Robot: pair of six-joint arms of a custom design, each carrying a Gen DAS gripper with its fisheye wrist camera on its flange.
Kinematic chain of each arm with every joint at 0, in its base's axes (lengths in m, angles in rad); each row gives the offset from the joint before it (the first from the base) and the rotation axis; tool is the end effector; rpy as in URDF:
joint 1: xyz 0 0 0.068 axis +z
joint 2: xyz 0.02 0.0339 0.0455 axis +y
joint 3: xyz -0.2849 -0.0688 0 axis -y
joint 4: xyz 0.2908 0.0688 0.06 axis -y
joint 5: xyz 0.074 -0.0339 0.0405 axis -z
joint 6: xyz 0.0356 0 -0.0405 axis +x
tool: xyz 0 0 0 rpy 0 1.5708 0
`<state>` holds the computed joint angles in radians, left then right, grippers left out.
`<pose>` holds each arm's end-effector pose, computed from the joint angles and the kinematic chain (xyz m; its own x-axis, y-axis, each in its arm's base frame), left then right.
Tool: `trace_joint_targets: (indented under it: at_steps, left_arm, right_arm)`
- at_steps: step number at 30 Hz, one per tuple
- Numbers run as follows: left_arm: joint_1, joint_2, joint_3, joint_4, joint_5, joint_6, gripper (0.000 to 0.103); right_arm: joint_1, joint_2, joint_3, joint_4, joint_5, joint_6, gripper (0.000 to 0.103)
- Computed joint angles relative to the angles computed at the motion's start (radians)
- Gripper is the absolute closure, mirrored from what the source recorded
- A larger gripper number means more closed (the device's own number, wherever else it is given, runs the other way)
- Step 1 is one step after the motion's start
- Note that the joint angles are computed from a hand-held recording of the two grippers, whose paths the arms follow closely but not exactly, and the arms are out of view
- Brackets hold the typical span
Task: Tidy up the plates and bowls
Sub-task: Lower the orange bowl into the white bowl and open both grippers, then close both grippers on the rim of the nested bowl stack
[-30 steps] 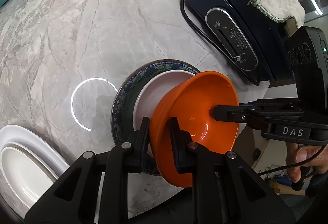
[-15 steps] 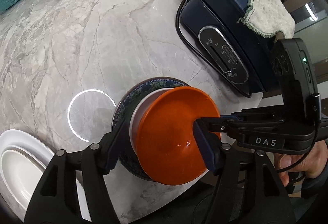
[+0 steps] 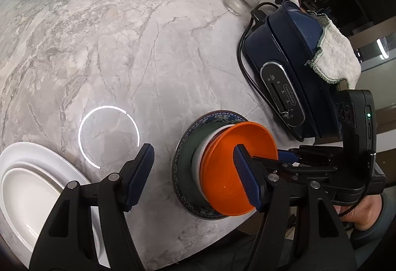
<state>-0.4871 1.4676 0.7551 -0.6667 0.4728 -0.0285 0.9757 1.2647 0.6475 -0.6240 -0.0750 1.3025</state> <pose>0.2311 -0.1407 0.1484 -0.8812 0.4381 -0.1776 0.4684 0.7590 -0.4523 0.1332 0.2014 0.1622 -0.9499 0.3119 -0.0174 0.2889 0.8984 0.3309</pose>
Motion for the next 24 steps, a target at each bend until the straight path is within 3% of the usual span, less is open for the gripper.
trace_joint_targets:
  at_steps: [4,8,13,18,20,22,24]
  left_arm:
    - [0.014,0.006,0.001,-0.006,0.005,0.010,0.038]
    - [0.016,0.003,0.001,0.004,0.011,0.002,0.038]
    - [0.034,0.008,0.006,-0.014,0.026,0.018,0.038]
    - [0.062,-0.007,0.012,-0.060,0.002,0.089,0.038]
    - [0.082,-0.018,0.014,-0.086,-0.021,0.151,0.038]
    - [0.107,-0.028,0.006,-0.099,-0.050,0.219,0.038]
    - [0.139,0.002,0.008,-0.127,-0.049,0.288,0.038]
  right_arm:
    - [0.031,0.063,0.083,-0.065,0.029,-0.050,0.038]
    - [0.060,0.141,0.174,-0.150,0.073,-0.100,0.035]
    - [0.073,0.116,0.189,-0.176,0.102,-0.089,0.035]
    - [0.104,-0.050,0.124,-0.186,0.196,-0.024,0.035]
    - [0.126,-0.107,0.097,-0.221,0.224,0.006,0.043]
    - [0.145,-0.142,0.068,-0.249,0.228,0.040,0.061]
    - [0.162,-0.174,0.028,-0.275,0.218,0.085,0.070]
